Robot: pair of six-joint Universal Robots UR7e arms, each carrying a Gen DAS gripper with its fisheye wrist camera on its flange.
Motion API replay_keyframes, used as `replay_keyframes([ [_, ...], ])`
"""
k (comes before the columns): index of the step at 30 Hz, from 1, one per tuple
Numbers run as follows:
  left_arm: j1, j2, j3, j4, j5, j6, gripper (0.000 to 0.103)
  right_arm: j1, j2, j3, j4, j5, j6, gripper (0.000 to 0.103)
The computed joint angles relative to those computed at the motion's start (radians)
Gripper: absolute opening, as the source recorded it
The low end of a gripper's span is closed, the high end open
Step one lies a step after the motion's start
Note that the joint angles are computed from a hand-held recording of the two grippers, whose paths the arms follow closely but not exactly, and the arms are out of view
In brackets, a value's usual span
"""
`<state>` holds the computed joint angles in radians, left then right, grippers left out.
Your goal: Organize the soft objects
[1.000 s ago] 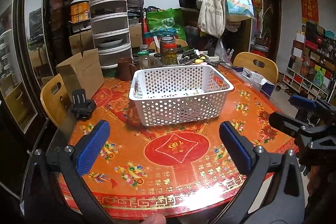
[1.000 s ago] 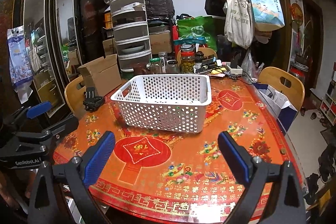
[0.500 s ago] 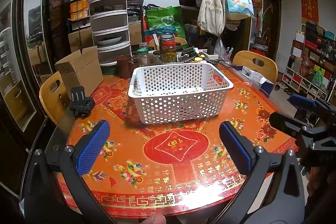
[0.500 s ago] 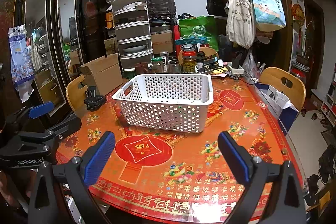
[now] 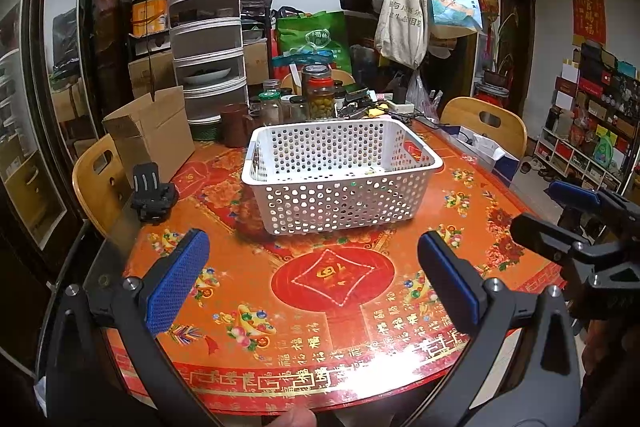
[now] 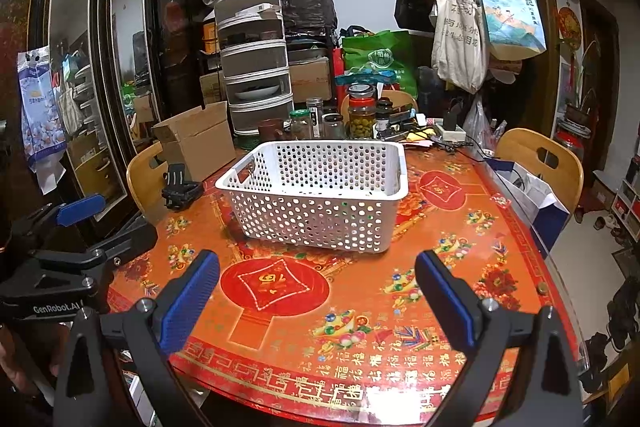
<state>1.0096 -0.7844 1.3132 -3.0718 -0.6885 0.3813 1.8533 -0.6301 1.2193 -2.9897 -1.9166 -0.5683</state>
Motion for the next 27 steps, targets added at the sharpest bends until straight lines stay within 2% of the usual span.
replay_keyframes([
  [27,-0.002,0.000,0.013,0.005,-0.003,-0.013,0.103,0.004,0.001,0.000,0.007,-0.001,0.006,0.098],
])
